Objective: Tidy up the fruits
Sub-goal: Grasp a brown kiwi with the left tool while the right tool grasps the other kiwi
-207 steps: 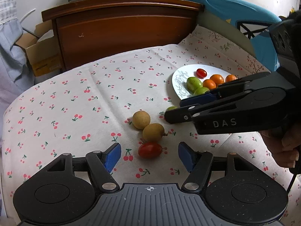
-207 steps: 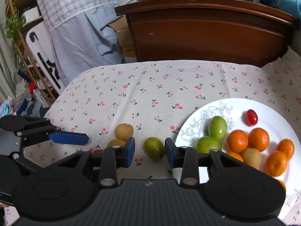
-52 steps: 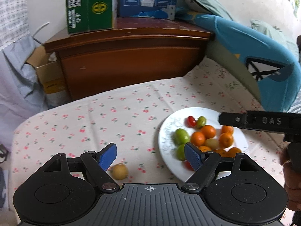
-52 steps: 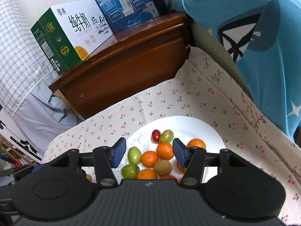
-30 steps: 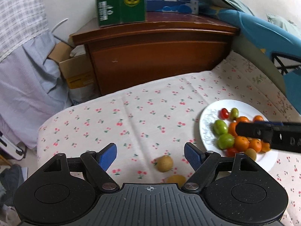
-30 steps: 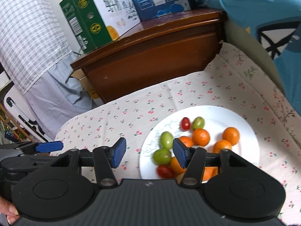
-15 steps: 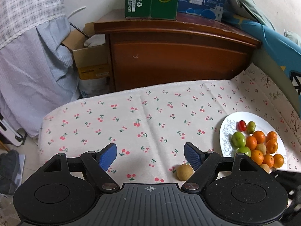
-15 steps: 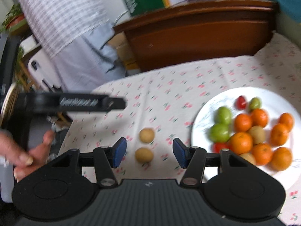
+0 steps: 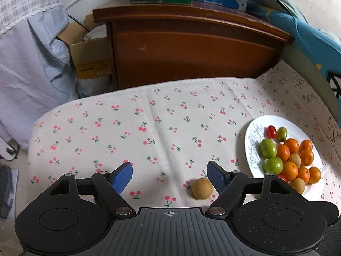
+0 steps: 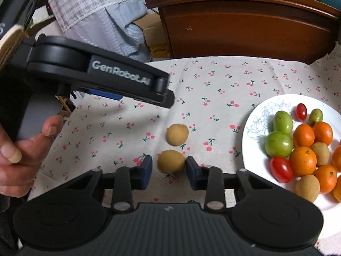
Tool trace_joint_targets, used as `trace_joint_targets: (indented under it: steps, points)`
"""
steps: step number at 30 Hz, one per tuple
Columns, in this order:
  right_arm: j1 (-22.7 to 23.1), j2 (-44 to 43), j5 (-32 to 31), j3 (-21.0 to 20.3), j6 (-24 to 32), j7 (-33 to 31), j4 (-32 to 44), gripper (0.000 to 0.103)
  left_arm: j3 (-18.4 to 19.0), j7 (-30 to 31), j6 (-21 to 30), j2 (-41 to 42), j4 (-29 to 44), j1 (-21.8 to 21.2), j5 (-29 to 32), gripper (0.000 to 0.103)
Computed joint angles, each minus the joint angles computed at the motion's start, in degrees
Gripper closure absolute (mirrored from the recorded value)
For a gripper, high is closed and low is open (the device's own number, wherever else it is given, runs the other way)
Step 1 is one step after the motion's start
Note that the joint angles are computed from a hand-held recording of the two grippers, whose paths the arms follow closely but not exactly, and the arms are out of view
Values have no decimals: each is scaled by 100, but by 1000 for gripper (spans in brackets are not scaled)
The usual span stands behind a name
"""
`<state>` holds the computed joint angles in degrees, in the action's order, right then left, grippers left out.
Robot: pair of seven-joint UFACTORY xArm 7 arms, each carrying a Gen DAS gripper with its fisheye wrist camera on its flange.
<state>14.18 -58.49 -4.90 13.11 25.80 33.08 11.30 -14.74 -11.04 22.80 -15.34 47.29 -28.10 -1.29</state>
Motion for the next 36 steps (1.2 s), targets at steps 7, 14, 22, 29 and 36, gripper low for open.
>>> trace_joint_targets:
  steps: [7, 14, 22, 29, 36]
  points:
    - [168, -485, 98, -105, 532, -64, -14, 75, 195, 611, 11, 31, -89, -303, -580, 40]
    - [64, -1234, 146, -110, 1248, 24, -115, 75, 255, 1268, -31, 136, -122, -517, -1086, 58]
    - [-25, -1326, 170, -136, 1383, 27, -119, 75, 84, 1444, -296, 323, -157, -472, -1011, 72]
    - [-62, -1252, 218, -157, 1410, 60, -135, 75, 100, 1549, -453, 344, -197, -524, -1057, 81]
    - [-36, -1289, 239, -196, 1431, 24, -126, 75, 146, 1633, -567, 264, -267, -630, -1239, 81]
